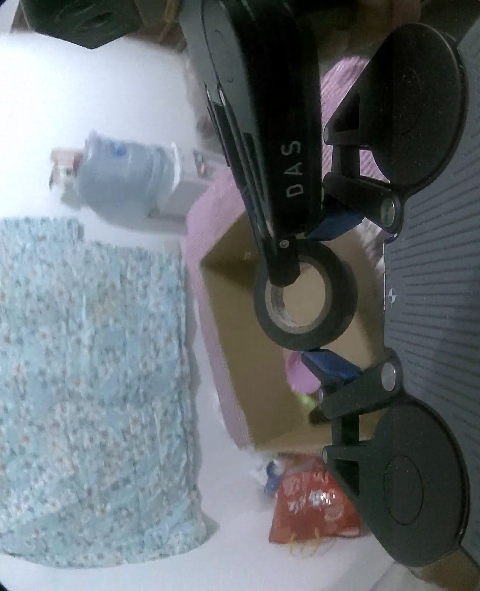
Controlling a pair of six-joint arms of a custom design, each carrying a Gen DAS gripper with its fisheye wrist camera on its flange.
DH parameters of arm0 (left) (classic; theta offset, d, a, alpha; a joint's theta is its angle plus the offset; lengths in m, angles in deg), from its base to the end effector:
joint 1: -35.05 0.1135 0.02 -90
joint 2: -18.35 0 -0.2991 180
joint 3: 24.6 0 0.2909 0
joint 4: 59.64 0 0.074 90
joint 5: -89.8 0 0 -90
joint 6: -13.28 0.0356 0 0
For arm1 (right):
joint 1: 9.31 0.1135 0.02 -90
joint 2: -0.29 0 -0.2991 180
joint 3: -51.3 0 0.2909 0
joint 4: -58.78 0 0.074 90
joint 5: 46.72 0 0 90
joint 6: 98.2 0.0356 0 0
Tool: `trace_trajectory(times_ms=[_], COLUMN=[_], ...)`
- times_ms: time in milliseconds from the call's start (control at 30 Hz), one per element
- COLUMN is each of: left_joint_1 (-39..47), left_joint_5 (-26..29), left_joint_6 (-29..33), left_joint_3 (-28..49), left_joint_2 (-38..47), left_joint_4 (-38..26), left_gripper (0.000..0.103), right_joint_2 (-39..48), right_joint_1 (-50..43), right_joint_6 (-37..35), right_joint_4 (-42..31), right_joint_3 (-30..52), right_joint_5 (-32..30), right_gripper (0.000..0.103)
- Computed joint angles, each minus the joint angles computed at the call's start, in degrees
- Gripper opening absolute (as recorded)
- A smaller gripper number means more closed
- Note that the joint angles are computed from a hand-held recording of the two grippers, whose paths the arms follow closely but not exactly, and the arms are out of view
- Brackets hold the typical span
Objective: Organize rigid objects
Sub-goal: 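Carry the black tape roll into the box and open the right tool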
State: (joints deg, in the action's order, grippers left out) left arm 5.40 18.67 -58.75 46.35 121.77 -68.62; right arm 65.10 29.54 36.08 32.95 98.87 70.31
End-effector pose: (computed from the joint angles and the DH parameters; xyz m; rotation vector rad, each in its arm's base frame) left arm 0.3554 -0.2156 0.1770 1.0803 2.0235 -0.4831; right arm 0.2031 0.1428 0.2258 0.3370 2.2099 0.2405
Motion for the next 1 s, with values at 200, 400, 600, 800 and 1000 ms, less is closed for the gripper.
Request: trace_trajectory(times_ms=[200, 400, 600, 800, 1000], left_joint_1=[0.41, 0.06, 0.05, 0.51, 0.86], left_joint_5=[-1.92, -4.27, -6.55, -8.49, -8.71], left_joint_6=[-2.40, -3.32, -5.09, -6.89, -8.22], left_joint_3=[24.13, 41.91, 58.21, 67.75, 69.60], left_joint_2=[16.00, 29.22, 40.90, 47.27, 48.38], left_joint_4=[-20.47, -37.46, -50.30, -56.66, -58.43], left_gripper=[0.064, 0.064, 0.065, 0.065, 0.067], right_joint_2=[15.78, 32.49, 42.36, 49.36, 52.27], right_joint_1=[-19.87, -30.28, -31.59, -33.08, -32.86], right_joint_6=[-9.54, -12.05, -12.00, -11.76, -11.61], right_joint_4=[5.03, 2.16, 1.26, 2.05, 3.56], right_joint_3=[8.66, 17.73, 21.87, 25.67, 27.08], right_joint_5=[-24.18, -40.03, -44.89, -49.58, -50.27], right_gripper=[0.020, 0.020, 0.020, 0.020, 0.020])
